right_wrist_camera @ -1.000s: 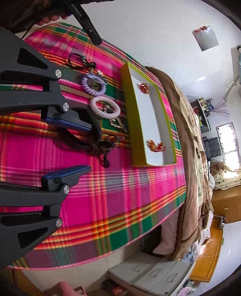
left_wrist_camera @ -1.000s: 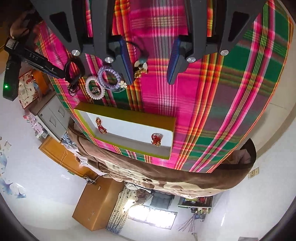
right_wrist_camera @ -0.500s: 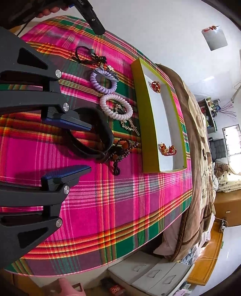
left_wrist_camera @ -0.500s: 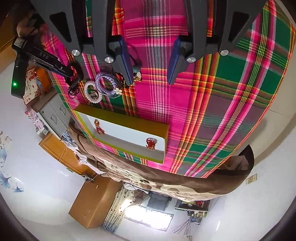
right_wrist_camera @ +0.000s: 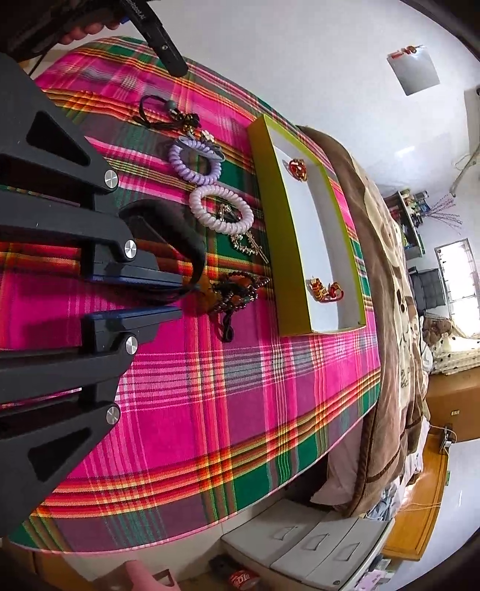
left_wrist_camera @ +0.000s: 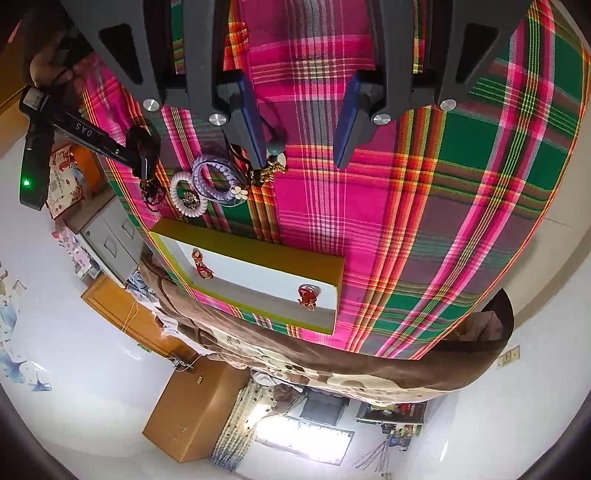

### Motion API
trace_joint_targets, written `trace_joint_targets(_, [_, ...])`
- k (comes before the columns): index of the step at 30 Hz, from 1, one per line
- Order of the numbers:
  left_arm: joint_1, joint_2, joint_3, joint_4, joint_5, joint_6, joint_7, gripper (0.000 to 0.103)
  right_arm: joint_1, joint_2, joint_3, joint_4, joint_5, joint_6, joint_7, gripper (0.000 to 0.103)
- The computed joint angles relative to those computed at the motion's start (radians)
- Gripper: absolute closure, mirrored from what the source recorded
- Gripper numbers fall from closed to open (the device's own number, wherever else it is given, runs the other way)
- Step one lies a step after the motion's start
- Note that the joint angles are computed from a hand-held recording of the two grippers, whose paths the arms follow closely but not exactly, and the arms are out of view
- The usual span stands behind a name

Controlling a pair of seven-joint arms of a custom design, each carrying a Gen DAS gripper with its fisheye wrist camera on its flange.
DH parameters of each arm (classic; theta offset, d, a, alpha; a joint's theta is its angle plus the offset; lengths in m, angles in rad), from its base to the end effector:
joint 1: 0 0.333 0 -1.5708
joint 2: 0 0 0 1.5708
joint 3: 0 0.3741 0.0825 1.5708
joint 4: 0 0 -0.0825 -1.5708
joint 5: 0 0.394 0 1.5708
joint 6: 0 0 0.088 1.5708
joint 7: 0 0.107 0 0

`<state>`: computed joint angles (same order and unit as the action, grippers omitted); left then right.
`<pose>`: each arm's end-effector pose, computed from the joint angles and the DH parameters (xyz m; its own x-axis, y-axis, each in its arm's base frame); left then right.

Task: Organize jewelry
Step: 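Grasp the black band with the right gripper while the left gripper grasps the gold charm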

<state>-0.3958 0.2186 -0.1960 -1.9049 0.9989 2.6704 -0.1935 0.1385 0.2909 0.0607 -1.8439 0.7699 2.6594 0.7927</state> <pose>0.5419 -0.3829 0.4900 0.2499 -0.9082 0.3358 -0.6455 -0.4148 -0.6414 0.6799 0.1129 0.4715 0.4278 -0.8736 -0.2319 -0.7566 -0.2057 -0.6207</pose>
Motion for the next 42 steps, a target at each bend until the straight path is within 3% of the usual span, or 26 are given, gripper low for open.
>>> trace_joint_targets(10, [0.007, 0.009, -0.005, 0.009, -0.035, 0.01, 0.073, 0.066, -0.035, -0.031, 0.016, -0.007, 0.118, -0.04, -0.098, 0.092])
trace_joint_targets(12, [0.022, 0.027, -0.013, 0.023, -0.076, 0.042, 0.138, 0.066, -0.033, -0.038, 0.014, -0.008, 0.13, -0.044, -0.114, 0.092])
trace_joint_targets(14, [0.011, 0.045, -0.009, 0.052, -0.092, 0.011, 0.163, 0.066, -0.028, -0.04, 0.011, -0.007, 0.132, -0.049, -0.122, 0.092])
trace_joint_targets(18, [0.004, 0.078, -0.004, 0.09, -0.125, 0.023, 0.196, 0.066, -0.024, -0.043, 0.009, -0.007, 0.143, -0.063, -0.136, 0.092])
trace_joint_targets(22, [-0.017, 0.123, -0.007, 0.171, -0.176, -0.081, 0.306, 0.066, -0.022, -0.039, 0.005, -0.002, 0.147, -0.062, -0.14, 0.092])
trace_joint_targets(25, [-0.019, 0.152, -0.007, 0.209, -0.223, -0.092, 0.348, 0.066, -0.023, -0.035, 0.004, 0.005, 0.147, -0.064, -0.14, 0.092])
trace_joint_targets(27, [-0.036, 0.176, -0.001, 0.251, -0.233, -0.154, 0.382, 0.066, -0.023, -0.035, 0.003, 0.005, 0.145, -0.063, -0.14, 0.092])
trace_joint_targets(31, [-0.03, 0.2, -0.005, 0.271, -0.291, -0.159, 0.428, 0.066, -0.024, -0.033, 0.003, 0.009, 0.141, -0.073, -0.141, 0.092])
trace_joint_targets(39, [-0.044, 0.207, 0.012, 0.281, -0.291, -0.169, 0.436, 0.066, -0.026, -0.026, 0.006, 0.017, 0.148, -0.084, -0.148, 0.092])
trace_joint_targets(42, [-0.044, 0.21, 0.013, 0.284, -0.291, -0.165, 0.437, 0.075, -0.026, -0.027, 0.006, 0.016, 0.148, -0.085, -0.151, 0.092])
